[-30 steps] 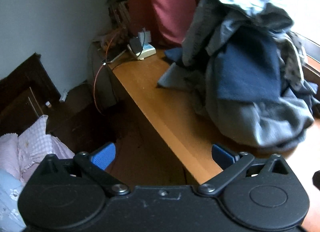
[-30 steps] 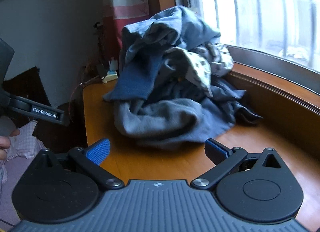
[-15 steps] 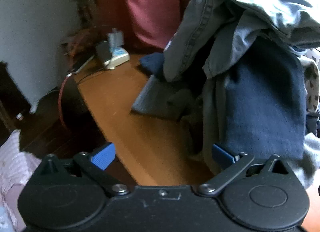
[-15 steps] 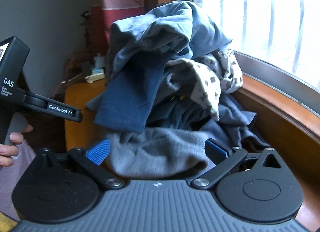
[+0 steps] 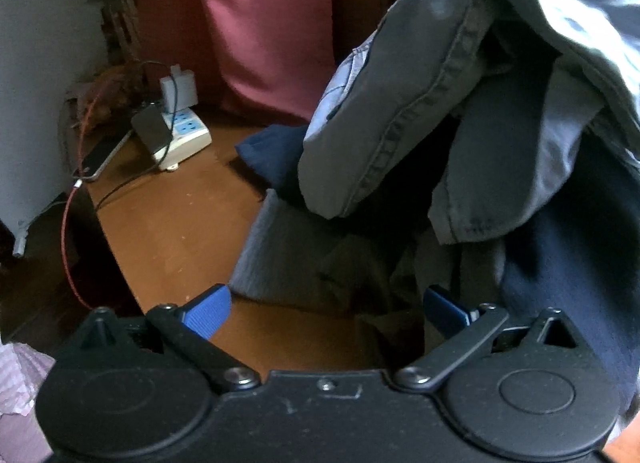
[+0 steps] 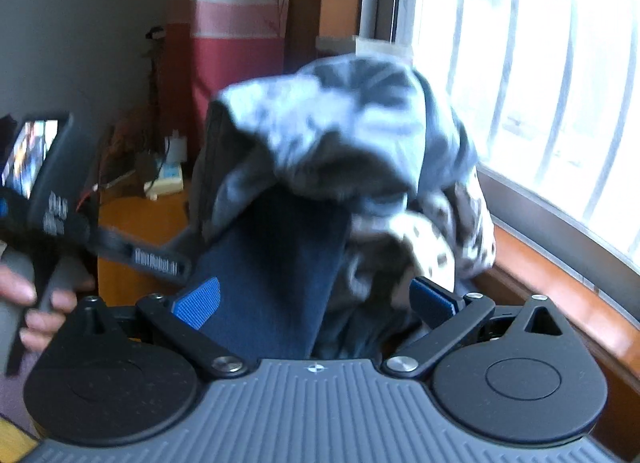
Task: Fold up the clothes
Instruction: 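Close the right gripper on the light-blue jeans and lift them from the heap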
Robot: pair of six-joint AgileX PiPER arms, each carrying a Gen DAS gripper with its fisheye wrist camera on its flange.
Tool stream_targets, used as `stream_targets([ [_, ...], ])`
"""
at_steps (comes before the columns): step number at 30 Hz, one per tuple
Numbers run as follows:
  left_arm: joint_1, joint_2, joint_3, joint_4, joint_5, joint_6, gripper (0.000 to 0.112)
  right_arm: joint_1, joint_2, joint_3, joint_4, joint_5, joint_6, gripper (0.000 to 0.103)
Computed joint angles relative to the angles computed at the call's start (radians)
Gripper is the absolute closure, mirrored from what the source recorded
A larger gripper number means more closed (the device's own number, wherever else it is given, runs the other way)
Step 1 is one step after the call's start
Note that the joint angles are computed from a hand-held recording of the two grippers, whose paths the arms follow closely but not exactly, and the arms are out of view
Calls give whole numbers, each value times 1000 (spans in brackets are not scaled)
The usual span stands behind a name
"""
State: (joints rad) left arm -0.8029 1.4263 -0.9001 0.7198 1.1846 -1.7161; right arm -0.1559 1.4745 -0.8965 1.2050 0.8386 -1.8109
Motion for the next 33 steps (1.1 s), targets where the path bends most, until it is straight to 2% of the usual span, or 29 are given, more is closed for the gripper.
stream_targets([
  [6,61,-12,51,6,-106,26,9,108,83,-234,-69,-34,281,1],
  [10,82,-19,66,2,-137,42,9,183,169,-388,-156,-63,460,1],
  [14,89,-23,77,4,-154,49,9,258,247,-493,-298,-104,631,1],
  [21,99,-28,92,3,-171,46,9,340,290,-558,-499,-153,798,1],
  [23,99,-29,94,4,-173,43,9,347,287,-551,-512,-170,796,8],
  [24,99,-30,94,4,-173,42,9,347,279,-539,-510,-187,794,20],
  [25,98,-30,95,4,-174,41,9,347,271,-527,-508,-205,792,37],
  [26,96,-32,96,5,-172,41,9,345,266,-524,-516,-223,802,48],
  [27,94,-34,96,4,-171,41,9,343,262,-524,-528,-235,816,72],
  [29,89,-35,97,4,-169,39,9,307,273,-557,-479,-175,804,82],
  [30,86,-37,96,4,-166,39,9,293,273,-568,-467,-151,809,91],
  [33,77,-43,93,6,-156,40,9,246,236,-550,-380,-105,747,96],
])
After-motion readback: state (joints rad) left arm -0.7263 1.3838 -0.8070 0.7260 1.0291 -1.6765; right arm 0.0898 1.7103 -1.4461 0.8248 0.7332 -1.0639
